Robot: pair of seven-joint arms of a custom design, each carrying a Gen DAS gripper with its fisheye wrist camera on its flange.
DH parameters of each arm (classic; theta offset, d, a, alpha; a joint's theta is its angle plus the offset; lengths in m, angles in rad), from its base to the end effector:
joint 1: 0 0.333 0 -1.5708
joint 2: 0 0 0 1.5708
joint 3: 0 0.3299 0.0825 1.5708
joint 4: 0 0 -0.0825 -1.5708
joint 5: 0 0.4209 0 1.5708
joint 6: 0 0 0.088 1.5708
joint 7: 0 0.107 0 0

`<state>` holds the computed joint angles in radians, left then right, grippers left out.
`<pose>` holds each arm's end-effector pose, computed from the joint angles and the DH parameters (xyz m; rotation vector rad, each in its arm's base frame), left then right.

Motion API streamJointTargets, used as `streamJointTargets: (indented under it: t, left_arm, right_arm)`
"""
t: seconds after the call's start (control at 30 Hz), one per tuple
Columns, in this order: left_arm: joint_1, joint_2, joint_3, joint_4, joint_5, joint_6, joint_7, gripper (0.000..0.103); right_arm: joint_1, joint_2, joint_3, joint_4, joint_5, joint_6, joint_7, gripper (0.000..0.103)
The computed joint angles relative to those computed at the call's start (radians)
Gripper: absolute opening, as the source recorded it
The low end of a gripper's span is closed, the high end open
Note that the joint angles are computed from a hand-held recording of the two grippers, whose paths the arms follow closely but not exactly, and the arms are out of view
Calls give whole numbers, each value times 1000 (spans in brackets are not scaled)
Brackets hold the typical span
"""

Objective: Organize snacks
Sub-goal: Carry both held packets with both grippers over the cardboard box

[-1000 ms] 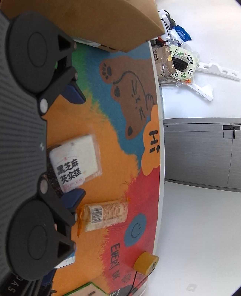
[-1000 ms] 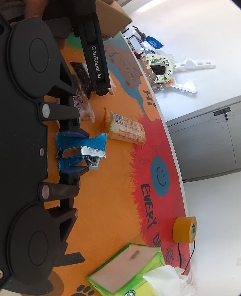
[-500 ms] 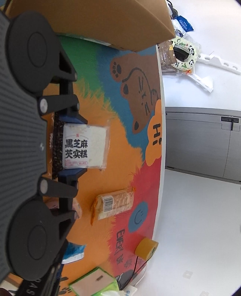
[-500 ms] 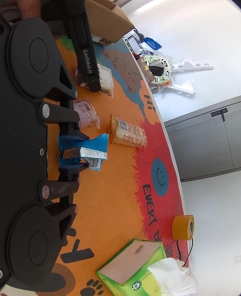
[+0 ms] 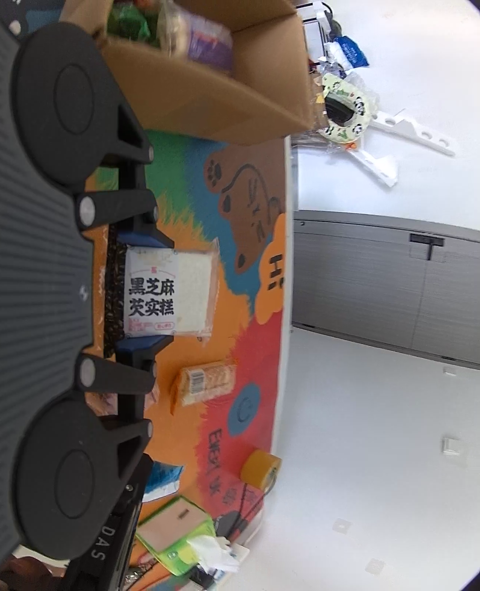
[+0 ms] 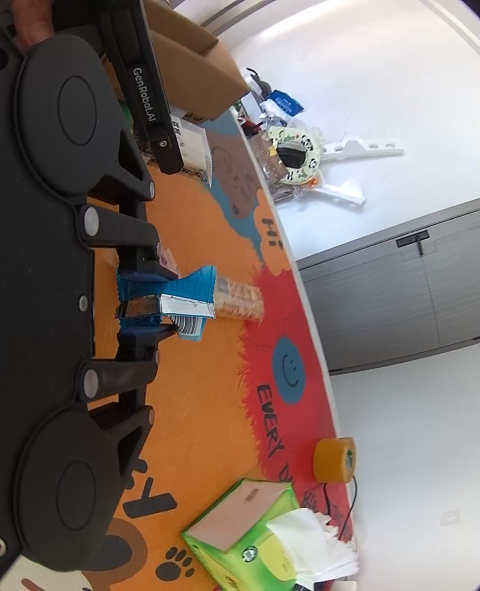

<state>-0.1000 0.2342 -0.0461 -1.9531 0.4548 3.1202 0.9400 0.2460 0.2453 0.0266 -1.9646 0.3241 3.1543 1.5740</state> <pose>0.6688 -0.1342 0.4591 -1.7418 1.6712 -0.9895 0.6655 0.1551 0.4529 -1.5423 1.6391 -0.5340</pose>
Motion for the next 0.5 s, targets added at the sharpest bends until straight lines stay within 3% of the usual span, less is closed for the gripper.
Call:
streamJointTargets:
  t: [0.07,0.17,0.3,0.43,0.5]
  left_arm:
    - [-12,-20,19,-18,18,16,-22,45]
    - [-25,-50,43,-44,49,32,-55,45]
    - [-48,-86,88,-69,129,50,-131,45]
    - [-33,-118,97,-86,192,65,-190,45]
    - [-26,-132,105,-90,235,72,-228,45]
  right_arm:
    - [-14,-10,23,-8,15,19,-13,23]
    - [-115,-21,149,-13,98,40,-100,23]
    - [-173,-25,235,-7,170,57,-187,23]
    - [-216,-21,307,10,238,64,-270,23]
    - [-212,-18,313,22,261,63,-290,23]
